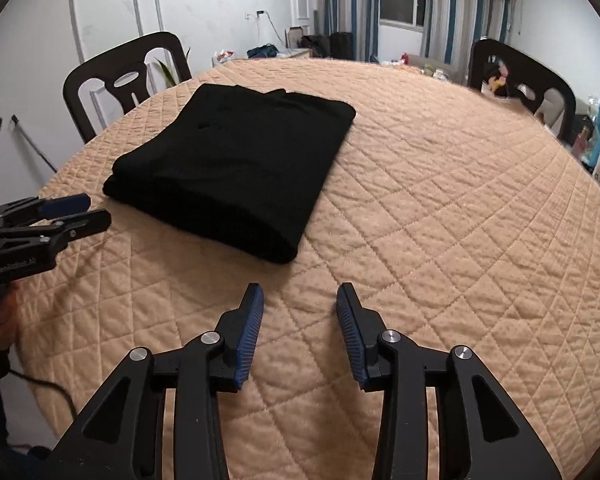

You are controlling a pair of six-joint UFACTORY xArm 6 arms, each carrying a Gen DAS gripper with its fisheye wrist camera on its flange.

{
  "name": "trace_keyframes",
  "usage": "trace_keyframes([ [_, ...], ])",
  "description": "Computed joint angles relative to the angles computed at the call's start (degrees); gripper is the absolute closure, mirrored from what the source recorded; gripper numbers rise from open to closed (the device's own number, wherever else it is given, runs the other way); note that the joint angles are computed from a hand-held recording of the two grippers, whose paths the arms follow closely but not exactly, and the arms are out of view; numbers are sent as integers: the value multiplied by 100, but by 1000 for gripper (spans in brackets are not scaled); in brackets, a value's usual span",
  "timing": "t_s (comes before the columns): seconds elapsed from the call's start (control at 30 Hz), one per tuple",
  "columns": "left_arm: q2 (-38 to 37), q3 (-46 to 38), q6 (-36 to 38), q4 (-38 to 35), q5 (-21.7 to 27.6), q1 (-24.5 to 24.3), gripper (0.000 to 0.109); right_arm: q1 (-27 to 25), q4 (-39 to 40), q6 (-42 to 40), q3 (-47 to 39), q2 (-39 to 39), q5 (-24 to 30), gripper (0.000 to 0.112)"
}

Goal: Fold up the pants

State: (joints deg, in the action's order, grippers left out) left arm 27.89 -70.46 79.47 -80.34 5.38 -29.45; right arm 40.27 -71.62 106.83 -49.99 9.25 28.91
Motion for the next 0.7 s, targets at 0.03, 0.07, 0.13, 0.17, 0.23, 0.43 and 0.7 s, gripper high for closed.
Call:
trace_keyframes([
  [0.03, 27, -19, 23, -21, -19, -5, 46, 20, 51, -52, -19, 13, 49, 71],
  [0.07, 24, -29, 195, -168, -35, -21, 45, 40, 62, -46, -17, 11, 95, 71],
  [0.13, 20, -19, 266, -184, -51, -47, 41, 89, 114, -9, -4, -6, 217, 68],
  [0.17, 23, -18, 305, -194, -66, -63, 40, 114, 124, 64, 18, -30, 287, 68],
  [0.23, 25, 3, 299, -82, -71, -95, 33, 133, 71, 234, 83, -85, 321, 68],
  [0.43, 49, 21, 122, 122, -168, -144, 28, 119, 25, 294, 119, -108, 283, 66],
  [0.7, 65, 64, -217, 438, -238, -162, 22, 168, 138, 149, 47, -56, 376, 65],
])
